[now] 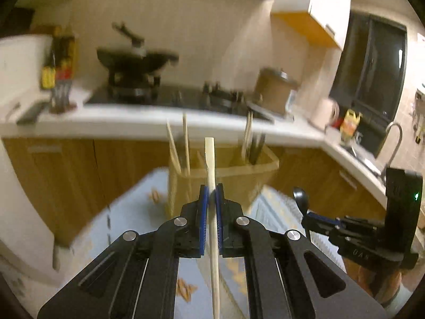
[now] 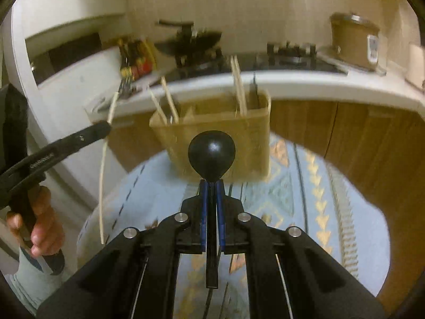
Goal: Organize utensils
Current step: 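Lift the chopstick with the left tool while the right tool lifts the black spoon toward the holder, then open the left tool over the holder while the right tool opens to drop the black spoon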
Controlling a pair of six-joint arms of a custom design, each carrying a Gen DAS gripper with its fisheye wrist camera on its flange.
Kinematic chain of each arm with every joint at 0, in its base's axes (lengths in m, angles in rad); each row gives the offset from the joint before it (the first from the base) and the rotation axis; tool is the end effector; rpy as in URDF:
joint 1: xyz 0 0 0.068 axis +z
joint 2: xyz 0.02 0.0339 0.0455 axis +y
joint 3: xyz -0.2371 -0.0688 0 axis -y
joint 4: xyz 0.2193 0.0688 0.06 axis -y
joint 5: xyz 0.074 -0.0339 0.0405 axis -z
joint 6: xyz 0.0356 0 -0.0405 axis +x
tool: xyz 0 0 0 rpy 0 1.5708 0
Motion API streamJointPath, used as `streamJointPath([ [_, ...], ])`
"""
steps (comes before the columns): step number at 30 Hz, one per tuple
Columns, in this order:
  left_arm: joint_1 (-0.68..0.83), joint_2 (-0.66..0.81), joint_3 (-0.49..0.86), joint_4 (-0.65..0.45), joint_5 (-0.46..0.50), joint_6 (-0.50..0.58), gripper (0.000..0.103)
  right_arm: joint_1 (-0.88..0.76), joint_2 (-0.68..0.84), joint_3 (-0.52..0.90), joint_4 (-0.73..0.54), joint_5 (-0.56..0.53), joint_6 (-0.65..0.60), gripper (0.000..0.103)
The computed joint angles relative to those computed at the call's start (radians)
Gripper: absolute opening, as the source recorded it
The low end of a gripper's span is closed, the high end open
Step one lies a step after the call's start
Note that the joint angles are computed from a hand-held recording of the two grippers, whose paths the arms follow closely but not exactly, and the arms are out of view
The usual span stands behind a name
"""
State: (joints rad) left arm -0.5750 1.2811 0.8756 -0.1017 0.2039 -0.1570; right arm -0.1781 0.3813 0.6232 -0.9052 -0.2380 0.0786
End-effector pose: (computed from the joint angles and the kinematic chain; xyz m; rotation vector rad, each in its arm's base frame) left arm 0.2249 -0.1543 0.2565 0.5673 2.0570 -0.6519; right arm 0.0842 -0.0066 0.2457 0.1555 2.2149 0.2109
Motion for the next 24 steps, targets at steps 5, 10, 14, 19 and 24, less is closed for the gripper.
streamJointPath([
  [5,-0.035,-0.037,0.023,0.121,-0.067,-0.021,0.004,-0.06,0.067,0.048,0.129,-0.041,-0.006,0.005],
  [10,-0.026,0.008,0.044,0.294,-0.033,-0.072,0.004,-0.059,0.158,0.068,0.289,-0.022,-0.007,0.005],
  [14,-0.009,0.116,0.099,0.404,0.024,-0.092,0.004,-0.11,0.277,0.085,0.448,-0.069,-0.01,0.005],
  [19,0.011,0.288,0.207,0.48,0.02,-0.13,0.004,-0.161,0.447,0.1,0.643,-0.122,0.018,0.005],
  [24,0.015,0.411,0.278,0.532,-0.03,-0.155,0.004,-0.131,0.586,0.093,0.818,-0.059,0.018,0.005],
])
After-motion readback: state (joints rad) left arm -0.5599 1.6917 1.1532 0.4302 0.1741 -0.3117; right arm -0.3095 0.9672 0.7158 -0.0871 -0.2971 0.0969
